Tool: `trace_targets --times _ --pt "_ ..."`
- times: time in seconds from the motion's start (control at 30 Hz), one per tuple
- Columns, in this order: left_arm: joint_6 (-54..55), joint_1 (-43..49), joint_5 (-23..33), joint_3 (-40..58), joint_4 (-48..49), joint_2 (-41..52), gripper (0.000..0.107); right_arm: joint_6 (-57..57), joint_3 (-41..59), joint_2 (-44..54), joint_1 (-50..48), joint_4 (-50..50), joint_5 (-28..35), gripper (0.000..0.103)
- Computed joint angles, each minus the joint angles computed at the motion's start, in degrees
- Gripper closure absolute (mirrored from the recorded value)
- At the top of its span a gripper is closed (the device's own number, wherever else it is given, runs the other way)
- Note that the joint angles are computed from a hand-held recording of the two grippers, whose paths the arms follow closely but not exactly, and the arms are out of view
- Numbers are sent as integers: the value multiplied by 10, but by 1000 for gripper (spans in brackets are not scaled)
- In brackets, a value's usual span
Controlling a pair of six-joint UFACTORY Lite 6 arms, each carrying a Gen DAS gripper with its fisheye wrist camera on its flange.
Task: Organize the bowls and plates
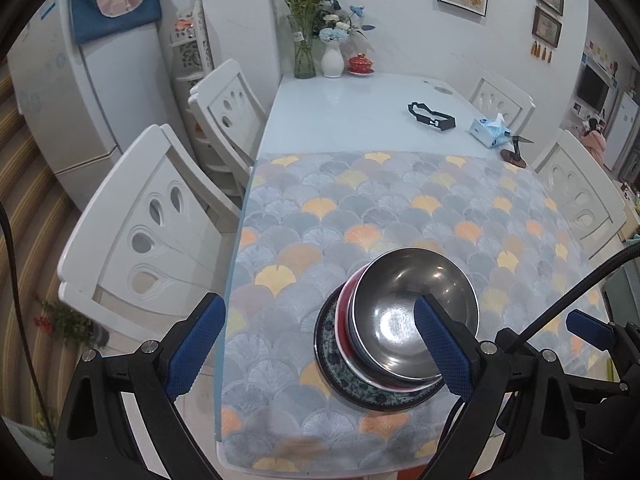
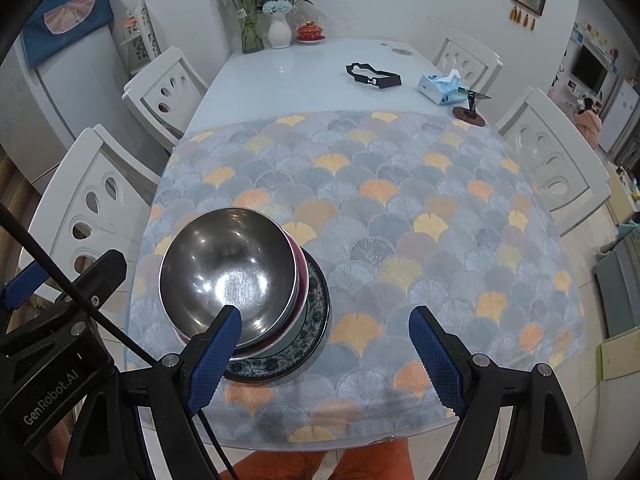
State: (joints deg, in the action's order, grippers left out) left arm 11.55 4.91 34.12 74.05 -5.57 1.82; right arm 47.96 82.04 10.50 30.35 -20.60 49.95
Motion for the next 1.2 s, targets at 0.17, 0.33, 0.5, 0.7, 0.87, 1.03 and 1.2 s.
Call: trace_targets --times 0.17,0.33,0.5,0.7,0.87,1.03,1.2 --pt "-16 -1 11 6 -1 16 12 -37 13 22 -16 23 -2 19" --pt "-45 -4 14 3 20 21 12 -65 24 41 -22 43 -9 19" --pt "-47 3 15 9 23 28 12 -83 44 63 -19 53 -9 19" --pt "-34 16 14 13 6 36 12 -81 56 75 -17 55 -10 19" --pt "-22 20 15 20 3 44 12 -79 66 86 -15 63 -8 19" --pt "-23 20 16 20 2 45 12 -68 69 90 -12 55 -7 19" --pt "-19 20 20 27 -1 51 12 -64 68 91 -13 57 -7 19"
